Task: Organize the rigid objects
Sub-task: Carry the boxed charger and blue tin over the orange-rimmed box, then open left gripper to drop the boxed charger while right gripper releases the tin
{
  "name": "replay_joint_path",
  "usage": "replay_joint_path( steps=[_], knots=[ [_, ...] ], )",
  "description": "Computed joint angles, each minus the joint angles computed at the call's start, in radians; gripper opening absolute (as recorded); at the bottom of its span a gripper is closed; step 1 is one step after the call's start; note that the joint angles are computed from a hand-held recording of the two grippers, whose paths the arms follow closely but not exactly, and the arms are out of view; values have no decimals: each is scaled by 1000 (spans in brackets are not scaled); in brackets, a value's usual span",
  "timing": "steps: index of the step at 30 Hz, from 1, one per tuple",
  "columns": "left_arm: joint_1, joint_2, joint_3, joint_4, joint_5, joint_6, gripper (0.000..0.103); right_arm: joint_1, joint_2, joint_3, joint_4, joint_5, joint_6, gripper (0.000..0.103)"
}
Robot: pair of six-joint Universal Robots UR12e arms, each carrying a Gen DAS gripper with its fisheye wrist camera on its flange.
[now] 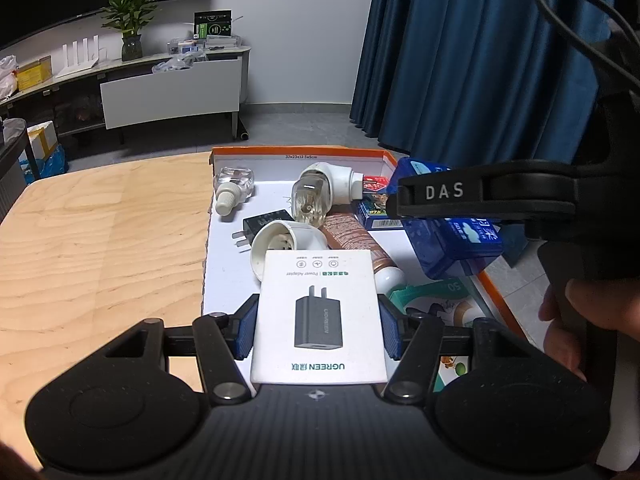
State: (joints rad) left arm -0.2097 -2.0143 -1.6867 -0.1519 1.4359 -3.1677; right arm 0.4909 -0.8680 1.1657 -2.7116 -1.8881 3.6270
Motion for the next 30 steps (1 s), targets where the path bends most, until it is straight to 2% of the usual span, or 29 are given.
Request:
replay_joint_path(
  steps=[7, 12, 14, 17, 20, 22, 23, 24, 30],
  knots=[
    [0, -3, 3, -1, 0, -2, 60, -2, 15, -24, 14, 5, -8, 75],
    [-3, -7, 5, 5, 5, 0, 60, -8, 24, -27, -20, 24, -24, 78],
    [-4, -9, 8, 5, 8, 2, 60, -4, 25, -29, -20, -7, -24, 81],
    [-5, -14, 15, 3, 5, 2, 60, -4, 9, 0, -64, -17, -13, 82],
    [-2, -17, 22, -12, -16, -12, 60, 3, -11, 31, -99, -58, -16, 83],
    [-1, -19, 27, -31, -34, -2, 67, 7, -27, 50, -109, -82, -24, 84],
    [-1, -18, 29, -43, -39, -1, 83, 11, -33, 57, -111, -99, -25, 85],
    [-2, -16, 27, -43, -37, -7, 91, 14, -40, 66, -117, -109, -28, 85],
    [-10, 8, 13, -39, 10, -20, 98, 27, -89, 121, -113, -131, -33, 87]
  ],
)
